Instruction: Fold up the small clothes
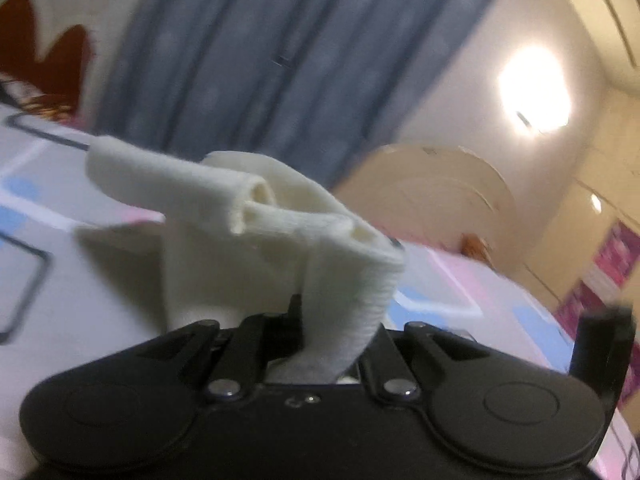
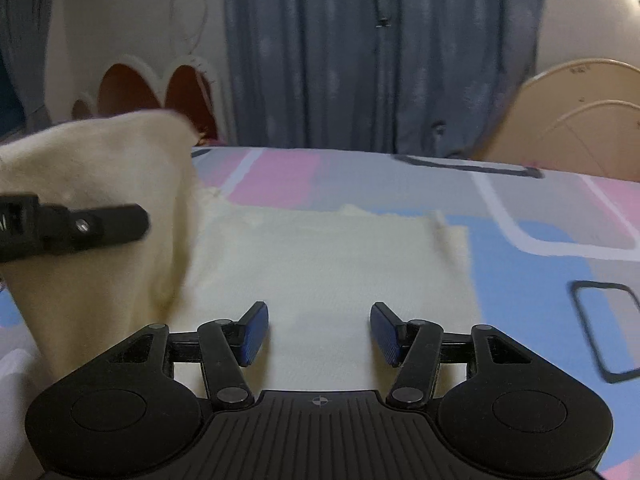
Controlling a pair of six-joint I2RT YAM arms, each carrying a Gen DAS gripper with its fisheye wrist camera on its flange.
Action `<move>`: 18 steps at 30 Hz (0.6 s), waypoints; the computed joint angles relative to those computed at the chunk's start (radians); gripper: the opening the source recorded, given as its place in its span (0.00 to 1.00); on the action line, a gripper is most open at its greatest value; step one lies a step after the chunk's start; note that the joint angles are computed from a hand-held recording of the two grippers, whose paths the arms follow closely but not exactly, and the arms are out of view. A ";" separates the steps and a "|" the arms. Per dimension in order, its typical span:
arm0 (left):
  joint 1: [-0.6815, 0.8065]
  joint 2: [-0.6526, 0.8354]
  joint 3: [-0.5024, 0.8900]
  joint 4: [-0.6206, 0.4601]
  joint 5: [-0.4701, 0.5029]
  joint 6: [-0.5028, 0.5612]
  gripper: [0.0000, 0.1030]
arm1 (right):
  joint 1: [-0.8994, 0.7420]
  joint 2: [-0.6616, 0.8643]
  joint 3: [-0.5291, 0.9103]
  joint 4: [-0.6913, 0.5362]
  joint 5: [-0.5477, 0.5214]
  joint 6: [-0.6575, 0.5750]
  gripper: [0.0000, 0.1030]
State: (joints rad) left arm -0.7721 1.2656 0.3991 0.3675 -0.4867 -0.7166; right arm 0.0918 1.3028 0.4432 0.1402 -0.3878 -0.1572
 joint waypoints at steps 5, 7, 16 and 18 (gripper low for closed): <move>-0.056 0.207 0.107 0.029 0.082 0.060 0.07 | -0.205 -0.043 0.034 -0.118 -0.093 -0.072 0.55; -0.057 0.288 0.164 -0.006 0.117 0.077 0.08 | -0.282 -0.048 0.055 -0.164 -0.117 -0.116 0.55; -0.057 0.267 0.186 -0.098 0.176 0.061 0.44 | -0.420 -0.077 0.106 -0.291 -0.189 -0.193 0.55; -0.061 0.176 0.153 -0.135 0.181 0.021 0.60 | -0.428 -0.087 0.110 -0.312 -0.195 -0.200 0.55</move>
State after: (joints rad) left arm -0.8335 1.4415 0.5518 0.2330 -0.3060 -0.6952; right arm -0.3360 1.2159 0.5534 -0.1714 -0.5830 -0.3577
